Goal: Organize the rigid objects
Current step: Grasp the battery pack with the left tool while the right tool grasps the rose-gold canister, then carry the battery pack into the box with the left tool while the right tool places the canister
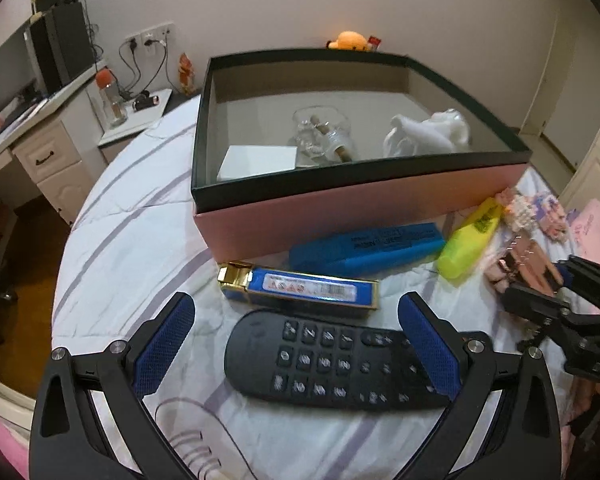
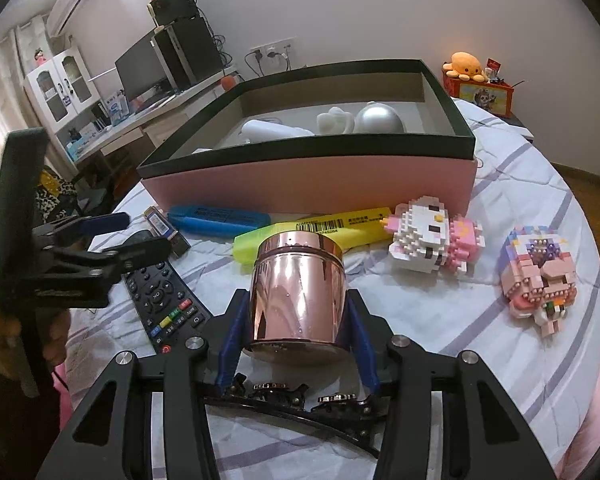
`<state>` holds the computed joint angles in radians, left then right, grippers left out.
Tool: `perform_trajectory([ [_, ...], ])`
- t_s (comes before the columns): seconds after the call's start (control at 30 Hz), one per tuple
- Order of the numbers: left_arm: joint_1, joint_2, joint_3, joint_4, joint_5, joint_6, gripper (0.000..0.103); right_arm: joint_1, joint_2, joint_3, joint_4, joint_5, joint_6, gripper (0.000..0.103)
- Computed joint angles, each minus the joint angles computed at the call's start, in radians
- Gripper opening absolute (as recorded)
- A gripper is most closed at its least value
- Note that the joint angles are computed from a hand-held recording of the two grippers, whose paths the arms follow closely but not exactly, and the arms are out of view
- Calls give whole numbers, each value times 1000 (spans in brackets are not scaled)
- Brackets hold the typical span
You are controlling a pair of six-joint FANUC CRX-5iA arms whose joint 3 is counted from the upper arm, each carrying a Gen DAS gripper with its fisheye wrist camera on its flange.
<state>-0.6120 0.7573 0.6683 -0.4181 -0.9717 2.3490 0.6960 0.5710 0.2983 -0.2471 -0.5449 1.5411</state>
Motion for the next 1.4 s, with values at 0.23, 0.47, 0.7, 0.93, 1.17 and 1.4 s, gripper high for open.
perform_trajectory([
  [0.23,10,40,47,0,-35,-13,102,-13,20,39,-37,-27,37,49],
  [0.47,15,0,-28,13,52,-27,83,-12,26,49,-27,-33,31,49],
  [0.7,-4,-36,-61,-21,51,17,83,-2,19,33,14,-18,-3,49],
  [0.93,-17,-74,-89,-61,47,54,83,3,4,8,49,13,-26,48],
  [1.17,-44,-111,-104,-113,32,90,83,10,-16,-22,65,29,-35,48],
  [1.4,-51,-144,-133,-99,87,77,84,13,-50,-45,47,50,-9,48],
])
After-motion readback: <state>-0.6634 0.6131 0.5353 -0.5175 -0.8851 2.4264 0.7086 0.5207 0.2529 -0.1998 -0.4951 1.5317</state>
